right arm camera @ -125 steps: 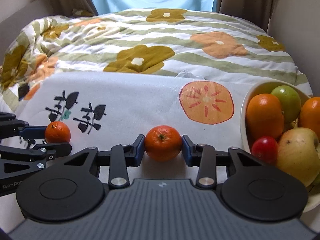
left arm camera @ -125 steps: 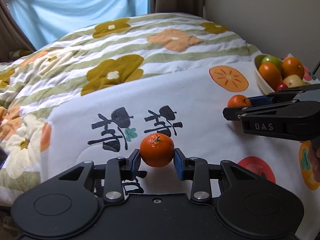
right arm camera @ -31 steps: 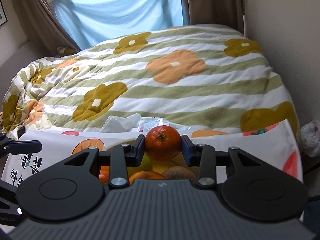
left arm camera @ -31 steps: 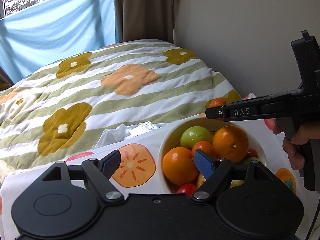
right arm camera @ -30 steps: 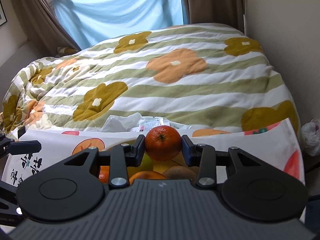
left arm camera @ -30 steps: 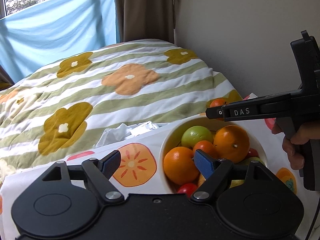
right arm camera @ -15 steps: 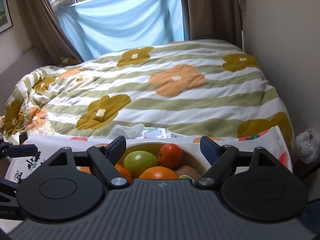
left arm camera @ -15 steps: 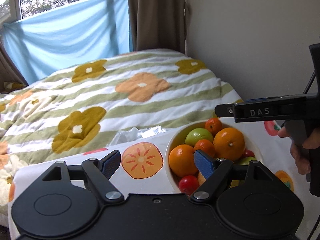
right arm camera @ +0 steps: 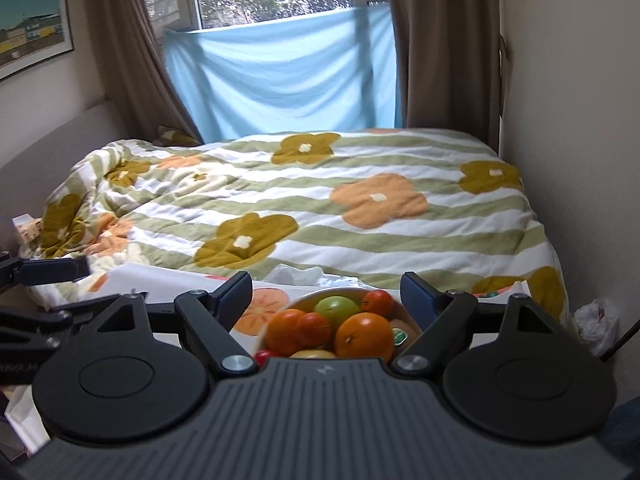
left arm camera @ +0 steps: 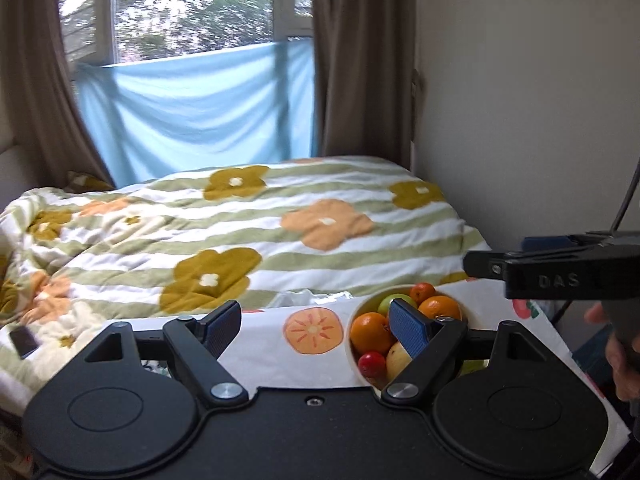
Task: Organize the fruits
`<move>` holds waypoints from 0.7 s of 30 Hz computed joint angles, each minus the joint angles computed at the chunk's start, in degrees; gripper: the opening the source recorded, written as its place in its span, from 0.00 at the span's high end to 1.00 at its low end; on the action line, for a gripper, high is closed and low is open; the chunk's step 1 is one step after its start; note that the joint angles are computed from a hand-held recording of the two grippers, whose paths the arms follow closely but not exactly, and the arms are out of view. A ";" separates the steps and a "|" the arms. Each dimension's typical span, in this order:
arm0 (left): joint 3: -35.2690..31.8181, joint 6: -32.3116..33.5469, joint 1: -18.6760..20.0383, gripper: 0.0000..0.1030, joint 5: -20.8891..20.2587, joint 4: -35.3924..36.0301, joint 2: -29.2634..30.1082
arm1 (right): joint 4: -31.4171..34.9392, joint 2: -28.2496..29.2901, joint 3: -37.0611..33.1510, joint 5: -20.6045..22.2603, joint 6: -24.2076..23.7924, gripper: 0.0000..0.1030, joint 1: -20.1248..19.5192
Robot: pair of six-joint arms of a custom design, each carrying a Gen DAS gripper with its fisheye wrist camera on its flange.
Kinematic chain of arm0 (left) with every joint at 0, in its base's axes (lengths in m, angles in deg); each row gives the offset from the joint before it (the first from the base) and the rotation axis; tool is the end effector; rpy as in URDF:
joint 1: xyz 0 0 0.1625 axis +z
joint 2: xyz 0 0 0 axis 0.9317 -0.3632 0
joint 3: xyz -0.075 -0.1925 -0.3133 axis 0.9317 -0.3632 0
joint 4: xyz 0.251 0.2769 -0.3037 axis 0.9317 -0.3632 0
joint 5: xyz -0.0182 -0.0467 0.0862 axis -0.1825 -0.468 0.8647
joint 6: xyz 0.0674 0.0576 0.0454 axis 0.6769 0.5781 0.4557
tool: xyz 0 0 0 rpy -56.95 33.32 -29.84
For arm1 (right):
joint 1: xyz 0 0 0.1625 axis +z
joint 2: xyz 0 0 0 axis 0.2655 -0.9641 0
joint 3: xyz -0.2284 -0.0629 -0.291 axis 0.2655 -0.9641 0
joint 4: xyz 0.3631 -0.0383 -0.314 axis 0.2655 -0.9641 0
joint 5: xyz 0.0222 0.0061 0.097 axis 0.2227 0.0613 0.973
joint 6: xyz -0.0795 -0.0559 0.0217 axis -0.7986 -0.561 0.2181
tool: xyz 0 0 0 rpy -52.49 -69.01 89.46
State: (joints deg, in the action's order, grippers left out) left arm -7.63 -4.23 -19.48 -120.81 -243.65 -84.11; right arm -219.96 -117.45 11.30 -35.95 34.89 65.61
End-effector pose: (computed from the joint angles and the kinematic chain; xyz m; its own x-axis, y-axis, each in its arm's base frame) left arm -0.3633 -0.7114 -0.0136 -0.6029 0.4883 -0.6309 0.7894 0.4796 -0.3831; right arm -0.0012 -0.6776 0.3276 -0.7820 0.1539 0.6039 -0.4560 0.5193 -0.7228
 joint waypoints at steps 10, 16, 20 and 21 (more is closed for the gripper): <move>12.69 -3.16 -1.40 0.18 4.40 -6.30 -10.22 | -4.38 -6.32 10.95 -8.53 2.74 0.06 5.55; 17.71 -3.00 -1.59 0.08 6.39 -7.69 -13.87 | -8.99 -6.22 14.47 -13.56 2.18 0.00 7.58; 19.51 -1.17 -1.43 0.01 7.12 -10.38 -14.23 | -10.52 -5.88 15.45 -14.68 3.10 0.00 8.02; 19.69 -0.93 -1.37 0.01 7.25 -10.80 -14.15 | -11.14 -5.63 15.55 -15.07 2.89 0.00 8.13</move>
State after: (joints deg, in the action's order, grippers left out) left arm 12.06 -5.16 -20.85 -113.56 -254.46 -98.26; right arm -231.10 -123.09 26.85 -51.02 37.78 73.75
